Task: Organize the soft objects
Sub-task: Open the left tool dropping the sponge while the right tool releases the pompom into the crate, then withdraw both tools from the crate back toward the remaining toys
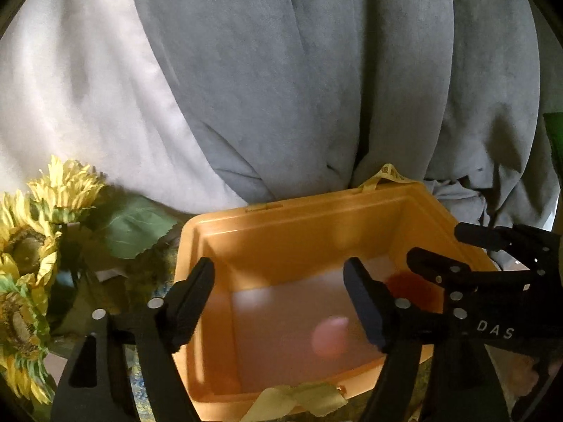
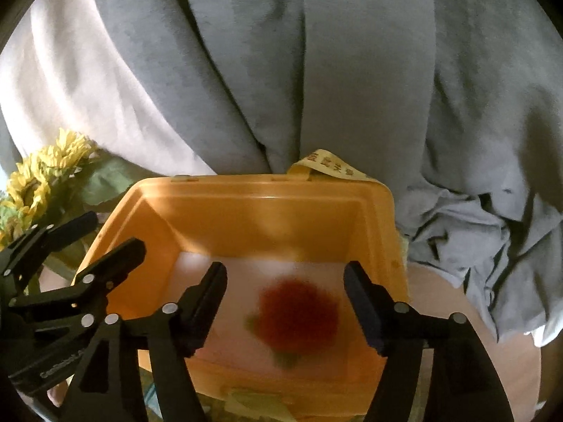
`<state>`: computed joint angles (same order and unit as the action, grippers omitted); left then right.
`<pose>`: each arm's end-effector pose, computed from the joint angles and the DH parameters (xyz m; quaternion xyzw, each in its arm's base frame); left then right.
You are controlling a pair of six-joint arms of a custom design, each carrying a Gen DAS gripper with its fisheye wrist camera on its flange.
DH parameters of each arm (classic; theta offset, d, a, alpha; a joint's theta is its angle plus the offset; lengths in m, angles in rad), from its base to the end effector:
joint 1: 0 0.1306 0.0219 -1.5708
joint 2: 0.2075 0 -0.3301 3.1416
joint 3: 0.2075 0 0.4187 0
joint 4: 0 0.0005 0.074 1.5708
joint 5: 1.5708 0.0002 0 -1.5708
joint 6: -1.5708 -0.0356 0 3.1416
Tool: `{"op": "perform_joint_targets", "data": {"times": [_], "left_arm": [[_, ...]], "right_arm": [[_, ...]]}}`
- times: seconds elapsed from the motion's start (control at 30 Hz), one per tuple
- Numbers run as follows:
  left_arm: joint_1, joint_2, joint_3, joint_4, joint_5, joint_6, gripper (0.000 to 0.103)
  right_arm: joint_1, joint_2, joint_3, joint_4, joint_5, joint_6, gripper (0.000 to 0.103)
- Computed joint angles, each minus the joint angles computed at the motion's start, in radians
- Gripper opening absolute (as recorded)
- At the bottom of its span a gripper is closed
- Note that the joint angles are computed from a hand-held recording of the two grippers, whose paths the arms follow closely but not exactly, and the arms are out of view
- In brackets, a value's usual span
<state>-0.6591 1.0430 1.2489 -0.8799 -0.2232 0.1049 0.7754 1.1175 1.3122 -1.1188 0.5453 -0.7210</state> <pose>0.3307 -0.2469 0.4615 0.1986 0.8746 -0.0675 0.4372 0.3097 0.2771 0.4483 0.0607 0.9151 0.0210 0.3980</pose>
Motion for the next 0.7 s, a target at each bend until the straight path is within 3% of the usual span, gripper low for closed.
{"op": "perform_joint_targets", "data": {"times": [0.33, 0.7], "left_arm": [[-0.046, -0.123, -0.052, 0.04, -0.085, 0.009, 0.094], [-0.147, -0.29, -0.111, 0.015, -0.197, 0.063, 0.096]], "right_arm": [[0.083, -0.04, 0.009, -0.085, 0.193, -0.076, 0.075], [0.258, -0.093, 0.026, -0.216, 0.429, -0.233, 0.081]]}}
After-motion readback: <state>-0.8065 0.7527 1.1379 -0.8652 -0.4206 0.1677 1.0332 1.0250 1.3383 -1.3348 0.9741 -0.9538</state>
